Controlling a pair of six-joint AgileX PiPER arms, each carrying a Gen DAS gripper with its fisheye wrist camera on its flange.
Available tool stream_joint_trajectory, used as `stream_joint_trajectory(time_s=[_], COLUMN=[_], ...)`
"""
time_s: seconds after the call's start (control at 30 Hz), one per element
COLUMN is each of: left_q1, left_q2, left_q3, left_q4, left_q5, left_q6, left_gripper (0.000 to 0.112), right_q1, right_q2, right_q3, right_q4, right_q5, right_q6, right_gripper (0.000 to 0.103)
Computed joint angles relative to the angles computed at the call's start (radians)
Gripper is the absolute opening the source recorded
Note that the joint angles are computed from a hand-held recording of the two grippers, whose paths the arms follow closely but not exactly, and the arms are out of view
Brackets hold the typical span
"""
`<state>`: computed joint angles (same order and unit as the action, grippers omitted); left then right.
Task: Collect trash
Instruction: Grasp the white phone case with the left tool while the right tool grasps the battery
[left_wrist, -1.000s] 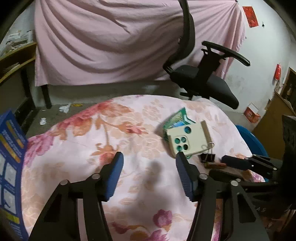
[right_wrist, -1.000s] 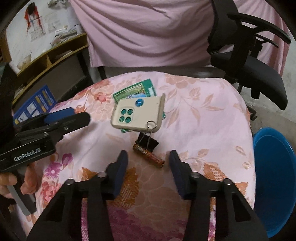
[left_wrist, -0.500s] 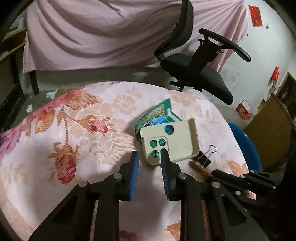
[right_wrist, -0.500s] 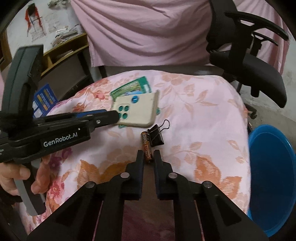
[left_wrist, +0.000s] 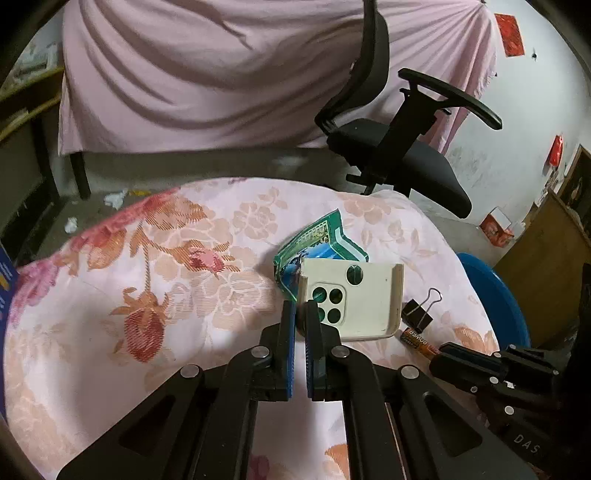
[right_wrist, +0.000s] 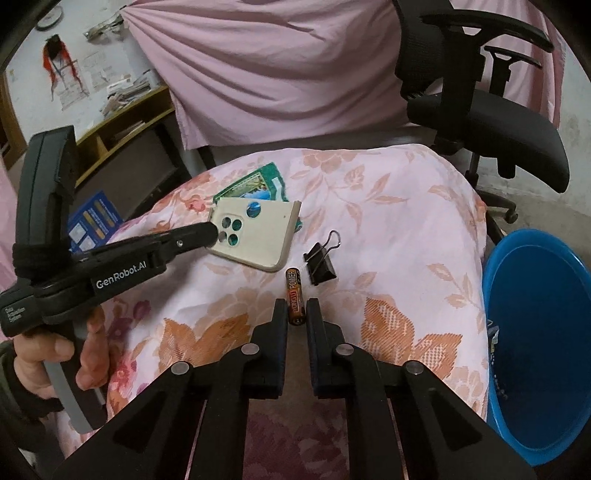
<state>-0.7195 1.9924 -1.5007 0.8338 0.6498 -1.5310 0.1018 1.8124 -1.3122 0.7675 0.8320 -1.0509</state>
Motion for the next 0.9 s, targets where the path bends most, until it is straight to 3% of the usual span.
stream_joint_trajectory(time_s=[0.47, 0.9], left_q1=[-0.116, -0.212], left_q2=[-0.015, -0.021], left_q3=[-0.007, -0.054], left_q4=[0.146, 0.268], left_q5=[0.201, 0.36], left_q6=[-0.115, -0.212], left_gripper=[0.003, 0.003], right_q1=[-0.056, -0.171], right_q2=[-0.038, -0.101], right_q3=[0.055, 0.121], right_q4=[0.129, 0.393], right_q5=[0.036, 0.065], right_q6=[-0.133, -0.339], right_gripper=[0.008, 0.008])
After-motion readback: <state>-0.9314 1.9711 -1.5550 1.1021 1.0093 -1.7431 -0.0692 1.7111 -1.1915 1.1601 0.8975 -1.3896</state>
